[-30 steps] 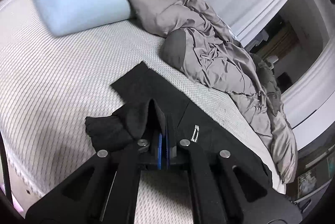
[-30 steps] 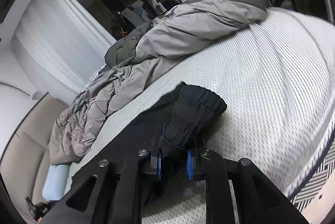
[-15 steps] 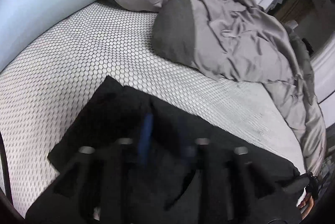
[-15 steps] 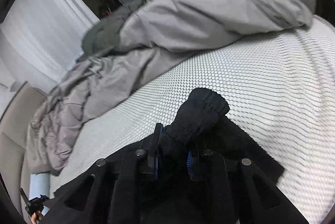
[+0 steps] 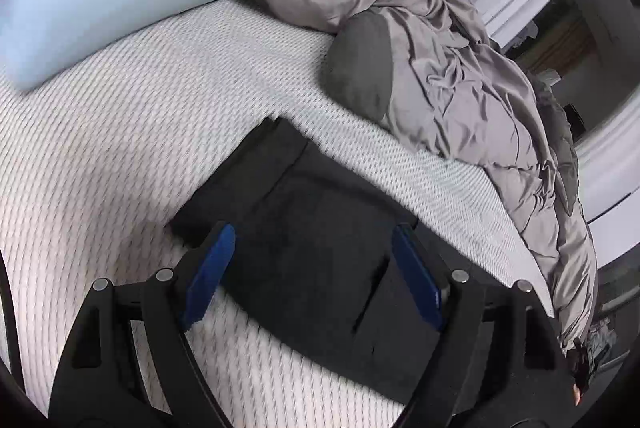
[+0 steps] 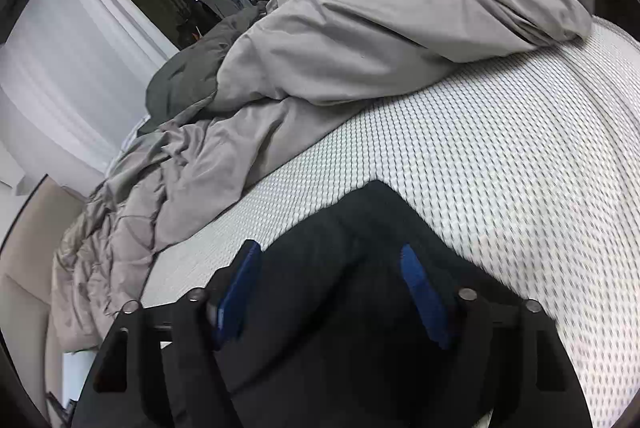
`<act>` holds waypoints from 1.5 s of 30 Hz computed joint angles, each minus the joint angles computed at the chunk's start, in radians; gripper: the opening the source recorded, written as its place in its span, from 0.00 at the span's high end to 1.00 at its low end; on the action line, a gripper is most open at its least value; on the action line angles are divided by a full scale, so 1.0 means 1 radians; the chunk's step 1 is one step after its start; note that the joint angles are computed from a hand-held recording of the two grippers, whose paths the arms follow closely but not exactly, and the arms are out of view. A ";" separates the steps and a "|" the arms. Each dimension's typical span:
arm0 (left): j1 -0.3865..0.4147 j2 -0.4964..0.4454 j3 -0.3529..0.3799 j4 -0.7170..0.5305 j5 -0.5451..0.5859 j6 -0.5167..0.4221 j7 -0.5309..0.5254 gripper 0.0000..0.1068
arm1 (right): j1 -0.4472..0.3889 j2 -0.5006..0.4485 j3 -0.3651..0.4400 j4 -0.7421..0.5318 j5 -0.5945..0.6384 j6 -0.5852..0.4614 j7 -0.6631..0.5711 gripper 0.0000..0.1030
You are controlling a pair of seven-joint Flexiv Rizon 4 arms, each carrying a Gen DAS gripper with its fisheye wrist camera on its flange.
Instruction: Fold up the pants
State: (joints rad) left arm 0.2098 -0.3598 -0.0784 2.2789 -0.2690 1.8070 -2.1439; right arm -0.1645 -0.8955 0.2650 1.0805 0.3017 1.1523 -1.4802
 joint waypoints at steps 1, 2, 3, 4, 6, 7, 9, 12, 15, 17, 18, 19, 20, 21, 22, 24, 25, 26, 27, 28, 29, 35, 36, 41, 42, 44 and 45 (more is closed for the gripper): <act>0.037 0.016 -0.048 0.035 0.014 0.025 -0.025 0.27 | -0.017 0.022 0.022 0.032 0.016 0.004 -0.022 0.21; 0.097 0.034 -0.120 0.078 0.041 0.053 -0.054 0.27 | -0.051 0.050 0.064 0.076 0.048 0.008 -0.067 0.15; 0.134 0.044 -0.164 0.101 0.072 0.067 -0.082 0.27 | -0.076 0.075 0.090 0.115 0.079 0.012 -0.099 0.08; 0.162 0.047 -0.202 0.122 0.118 0.096 -0.121 0.27 | -0.091 0.092 0.106 0.138 0.101 0.001 -0.120 0.05; 0.138 0.038 -0.201 0.147 0.136 0.141 -0.159 0.27 | -0.143 0.126 0.153 0.184 0.168 -0.038 -0.191 0.03; 0.129 0.013 -0.202 0.154 0.152 0.183 -0.189 0.27 | -0.159 0.143 0.165 0.210 0.201 -0.049 -0.215 0.03; 0.132 -0.037 -0.209 0.143 0.189 0.194 -0.230 0.27 | -0.180 0.176 0.172 0.255 0.246 -0.095 -0.252 0.03; 0.171 -0.117 -0.235 0.113 0.245 0.179 -0.287 0.33 | -0.200 0.212 0.197 0.330 0.334 -0.062 -0.378 0.03; 0.103 -0.155 -0.152 0.094 0.249 0.278 -0.312 0.46 | -0.167 0.231 0.165 0.363 0.348 -0.078 -0.439 0.03; 0.083 -0.163 -0.120 0.082 0.250 0.289 -0.324 0.73 | -0.147 0.237 0.149 0.380 0.371 -0.054 -0.492 0.03; 0.098 -0.172 -0.125 0.080 0.264 0.299 -0.341 0.82 | -0.126 0.241 0.127 0.385 0.366 -0.049 -0.487 0.03; 0.108 -0.179 -0.127 0.082 0.275 0.314 -0.361 0.94 | -0.120 0.240 0.123 0.387 0.378 -0.038 -0.501 0.03; 0.123 -0.186 -0.131 0.090 0.294 0.346 -0.384 0.97 | -0.119 0.237 0.123 0.385 0.393 -0.026 -0.516 0.03; 0.121 -0.185 -0.122 0.097 0.302 0.374 -0.401 0.98 | -0.112 0.234 0.114 0.383 0.396 -0.016 -0.516 0.03; 0.090 -0.166 -0.091 0.116 0.287 0.395 -0.402 0.98 | -0.098 0.233 0.093 0.384 0.393 0.000 -0.494 0.03; 0.012 -0.118 -0.014 0.136 0.234 0.374 -0.358 0.98 | -0.099 0.227 0.075 0.379 0.393 0.017 -0.467 0.03; 0.007 -0.101 -0.007 0.145 0.231 0.357 -0.339 0.98 | -0.098 0.220 0.059 0.373 0.386 0.016 -0.437 0.03; 0.030 -0.092 -0.010 0.149 0.255 0.341 -0.345 0.98 | -0.106 0.212 0.054 0.365 0.382 0.004 -0.416 0.03; 0.053 -0.091 -0.025 0.149 0.269 0.324 -0.355 0.98 | -0.116 0.201 0.052 0.354 0.380 -0.022 -0.389 0.03; 0.064 -0.094 -0.033 0.149 0.276 0.316 -0.364 0.98 | -0.132 0.177 0.057 0.323 0.387 -0.074 -0.354 0.03; 0.075 -0.100 -0.039 0.146 0.280 0.311 -0.373 0.98 | -0.152 0.157 0.073 0.297 0.406 -0.114 -0.342 0.03; -0.012 -0.120 0.016 0.104 0.191 0.270 -0.336 0.99 | -0.162 0.015 0.103 0.110 0.502 -0.134 -0.377 0.29; -0.034 -0.119 0.027 0.092 0.167 0.256 -0.321 0.99 | -0.146 0.001 0.084 0.090 0.481 -0.134 -0.355 0.58; -0.074 -0.069 0.045 0.135 0.133 0.262 -0.283 0.99 | -0.186 0.029 0.117 0.135 0.512 -0.103 -0.352 0.85; -0.090 -0.050 0.054 0.155 0.122 0.260 -0.276 0.99 | -0.191 0.058 0.118 0.171 0.510 -0.084 -0.376 0.86; -0.183 -0.009 0.108 0.195 0.052 0.237 -0.228 0.99 | -0.201 0.112 0.119 0.235 0.506 -0.077 -0.401 0.86; -0.213 0.009 0.114 0.216 0.022 0.224 -0.201 0.99 | -0.207 0.133 0.114 0.260 0.503 -0.087 -0.401 0.86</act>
